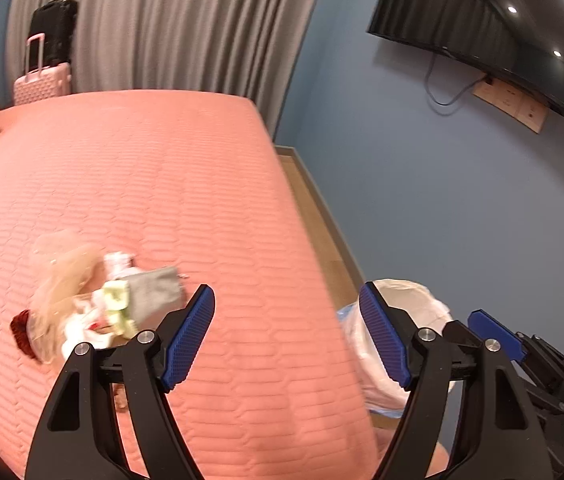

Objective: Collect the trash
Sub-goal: 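Move both open tools back over the remaining pile on the bed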

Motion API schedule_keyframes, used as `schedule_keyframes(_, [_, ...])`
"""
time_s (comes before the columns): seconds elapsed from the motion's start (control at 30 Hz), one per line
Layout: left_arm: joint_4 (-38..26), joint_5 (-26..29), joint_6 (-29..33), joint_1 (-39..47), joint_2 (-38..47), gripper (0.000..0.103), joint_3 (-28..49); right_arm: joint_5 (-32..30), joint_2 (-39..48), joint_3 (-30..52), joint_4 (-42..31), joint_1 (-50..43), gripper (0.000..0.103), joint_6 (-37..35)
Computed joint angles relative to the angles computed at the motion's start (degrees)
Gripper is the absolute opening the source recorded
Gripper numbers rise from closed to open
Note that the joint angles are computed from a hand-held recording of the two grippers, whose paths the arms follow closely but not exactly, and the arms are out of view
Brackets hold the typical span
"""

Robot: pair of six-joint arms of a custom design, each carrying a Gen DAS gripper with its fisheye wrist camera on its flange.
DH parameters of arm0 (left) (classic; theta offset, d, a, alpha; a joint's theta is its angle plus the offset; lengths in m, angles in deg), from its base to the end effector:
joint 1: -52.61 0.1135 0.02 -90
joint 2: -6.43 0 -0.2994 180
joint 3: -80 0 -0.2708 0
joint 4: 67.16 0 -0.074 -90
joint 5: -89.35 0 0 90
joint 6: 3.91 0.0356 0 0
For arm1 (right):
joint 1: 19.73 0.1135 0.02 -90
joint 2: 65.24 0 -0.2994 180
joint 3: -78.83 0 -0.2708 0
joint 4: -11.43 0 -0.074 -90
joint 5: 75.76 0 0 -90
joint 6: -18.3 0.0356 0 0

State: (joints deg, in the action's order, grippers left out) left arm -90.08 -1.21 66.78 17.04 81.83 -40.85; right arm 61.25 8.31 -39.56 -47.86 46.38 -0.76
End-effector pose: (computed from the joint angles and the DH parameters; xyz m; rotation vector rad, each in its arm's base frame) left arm 0.2357 -0.1681 0.2582 0.3204 2.2808 -0.4943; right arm 0.1177 0.2014 0.2516 0.2583 2.2579 -0.0123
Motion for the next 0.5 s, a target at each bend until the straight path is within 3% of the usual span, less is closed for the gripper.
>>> schedule_keyframes(0.1, [-0.16, 1.43, 1.75, 4.91, -2.14, 0.071, -2.82, -0.81, 4.75, 1.94, 2.82, 1.44, 0.043, -0.19])
schedule_keyframes(0.5, [0.14, 9.98, 11.44, 32.54, -1.10, 0.076, -9.08, -9.93, 25.07, 10.90, 18.00, 1.76, 0.044, -7.64])
